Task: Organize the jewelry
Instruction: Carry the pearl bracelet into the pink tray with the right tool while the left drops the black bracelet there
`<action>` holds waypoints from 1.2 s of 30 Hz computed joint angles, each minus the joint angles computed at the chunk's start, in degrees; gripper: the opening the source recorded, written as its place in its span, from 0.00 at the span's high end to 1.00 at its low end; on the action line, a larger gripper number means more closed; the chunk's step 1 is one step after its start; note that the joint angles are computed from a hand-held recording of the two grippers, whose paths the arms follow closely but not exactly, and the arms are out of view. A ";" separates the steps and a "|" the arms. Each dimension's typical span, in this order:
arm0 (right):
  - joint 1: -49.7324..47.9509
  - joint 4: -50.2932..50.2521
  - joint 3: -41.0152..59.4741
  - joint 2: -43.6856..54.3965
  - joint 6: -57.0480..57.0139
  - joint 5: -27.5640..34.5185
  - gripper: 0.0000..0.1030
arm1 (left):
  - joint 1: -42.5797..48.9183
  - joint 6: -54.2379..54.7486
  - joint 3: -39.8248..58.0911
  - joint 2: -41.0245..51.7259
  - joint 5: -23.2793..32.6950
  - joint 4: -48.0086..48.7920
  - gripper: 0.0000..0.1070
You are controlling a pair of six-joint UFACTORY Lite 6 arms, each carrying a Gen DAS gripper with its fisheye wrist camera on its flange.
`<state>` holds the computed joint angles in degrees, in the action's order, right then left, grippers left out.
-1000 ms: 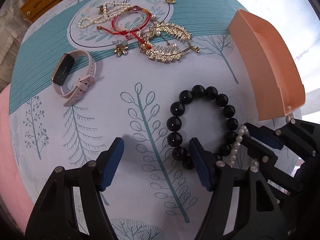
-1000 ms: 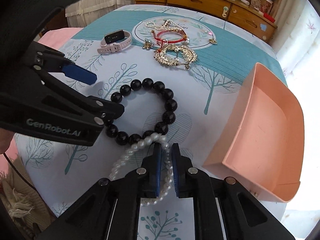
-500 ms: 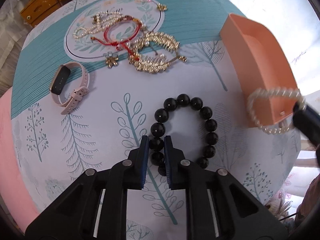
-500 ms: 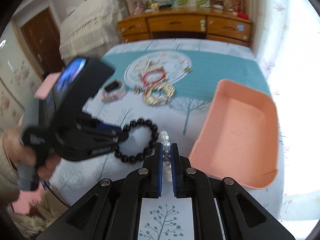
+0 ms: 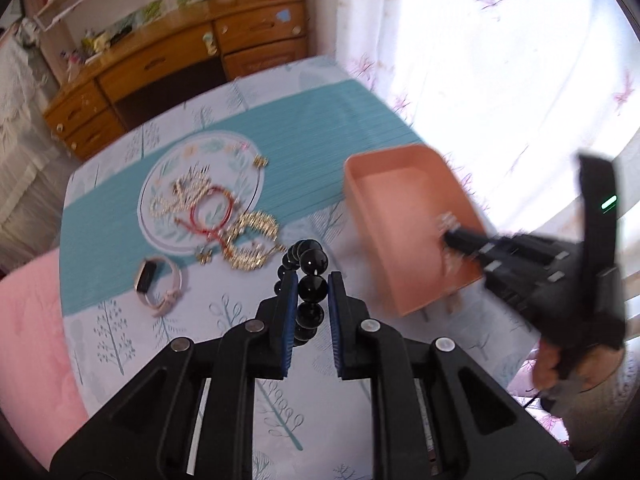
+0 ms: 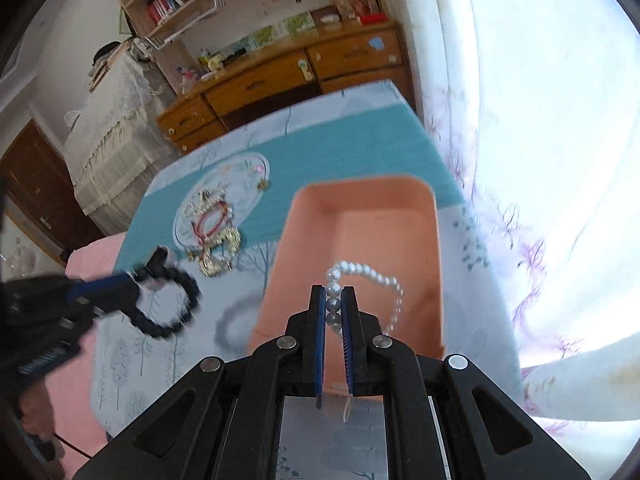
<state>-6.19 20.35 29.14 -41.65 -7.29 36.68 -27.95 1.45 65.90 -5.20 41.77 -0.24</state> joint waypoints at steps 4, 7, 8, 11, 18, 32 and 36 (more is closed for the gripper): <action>-1.21 7.56 -4.06 5.08 -8.96 -2.10 0.93 | -2.62 0.48 9.44 4.59 2.18 -2.72 0.89; 2.56 7.19 -6.08 7.09 -7.35 -5.43 0.91 | -3.87 3.61 16.68 9.74 2.80 -7.35 0.89; 3.96 6.18 -6.31 7.32 -5.96 -6.07 0.91 | -4.48 4.20 18.64 11.44 2.74 -8.23 0.89; 3.19 9.22 -6.44 8.15 -9.33 -6.22 0.91 | -5.26 6.68 23.91 18.21 1.54 -11.41 0.89; -3.08 11.41 -7.26 4.52 -13.63 -1.62 0.89 | -6.36 8.25 31.02 36.59 -5.62 -9.09 0.88; -0.47 3.49 -5.35 1.61 -5.11 2.16 0.80 | -8.89 -16.57 20.23 34.59 -4.43 17.68 0.81; 2.77 0.63 -5.08 0.96 -1.12 2.58 0.73 | -8.50 -19.95 16.82 32.10 -3.53 20.57 0.68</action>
<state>-3.42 20.98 24.06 -40.69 -8.40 39.26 -36.45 -18.49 82.72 26.90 38.23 20.34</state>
